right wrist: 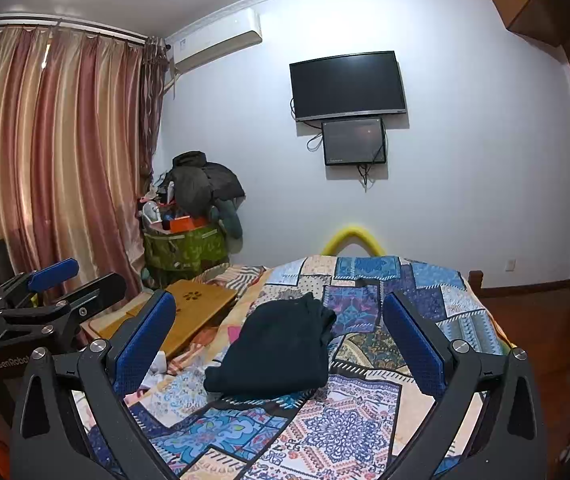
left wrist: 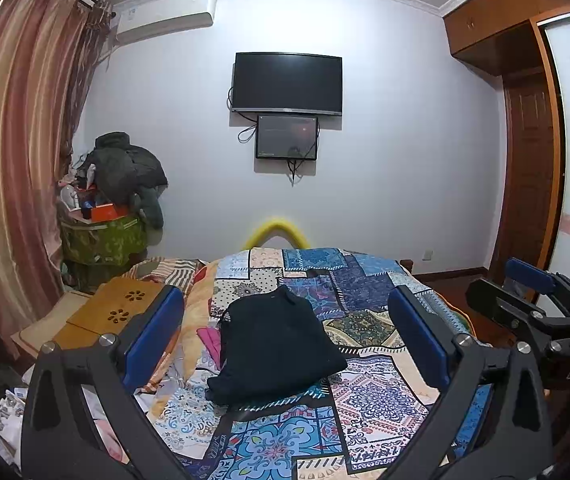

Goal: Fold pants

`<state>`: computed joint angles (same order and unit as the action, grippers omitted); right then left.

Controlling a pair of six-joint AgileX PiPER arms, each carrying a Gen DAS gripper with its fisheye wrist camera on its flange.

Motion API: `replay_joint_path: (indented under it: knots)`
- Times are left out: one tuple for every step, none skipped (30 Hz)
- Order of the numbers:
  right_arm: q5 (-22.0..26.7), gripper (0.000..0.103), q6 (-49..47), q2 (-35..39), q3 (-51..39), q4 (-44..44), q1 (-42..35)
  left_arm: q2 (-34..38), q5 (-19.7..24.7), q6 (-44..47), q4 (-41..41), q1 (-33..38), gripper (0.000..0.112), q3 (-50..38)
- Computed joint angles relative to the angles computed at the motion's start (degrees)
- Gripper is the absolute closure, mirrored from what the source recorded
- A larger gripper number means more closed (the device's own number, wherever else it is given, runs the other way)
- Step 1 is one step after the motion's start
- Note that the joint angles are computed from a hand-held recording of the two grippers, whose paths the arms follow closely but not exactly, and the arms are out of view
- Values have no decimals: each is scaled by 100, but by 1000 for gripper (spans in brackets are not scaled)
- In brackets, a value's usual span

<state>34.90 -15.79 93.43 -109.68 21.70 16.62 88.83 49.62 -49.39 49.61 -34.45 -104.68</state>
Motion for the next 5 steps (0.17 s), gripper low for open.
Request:
replay_joint_path:
  knots:
    - [-1, 0, 8, 1, 5, -13, 7, 0, 0, 9, -2, 11, 9, 3]
    - [23, 0, 23, 17, -22, -26, 15, -18, -19, 39, -41, 41, 9, 24]
    - [31, 0, 19, 24, -28, -21, 19, -18, -19, 52, -78, 61, 9, 17]
    - [26, 0, 12, 22, -16, -14, 25, -20, -22, 60, -129, 93, 9, 15]
    - [18, 0, 1, 26, -11, -3, 23, -12, -27, 92, -181, 122, 9, -3]
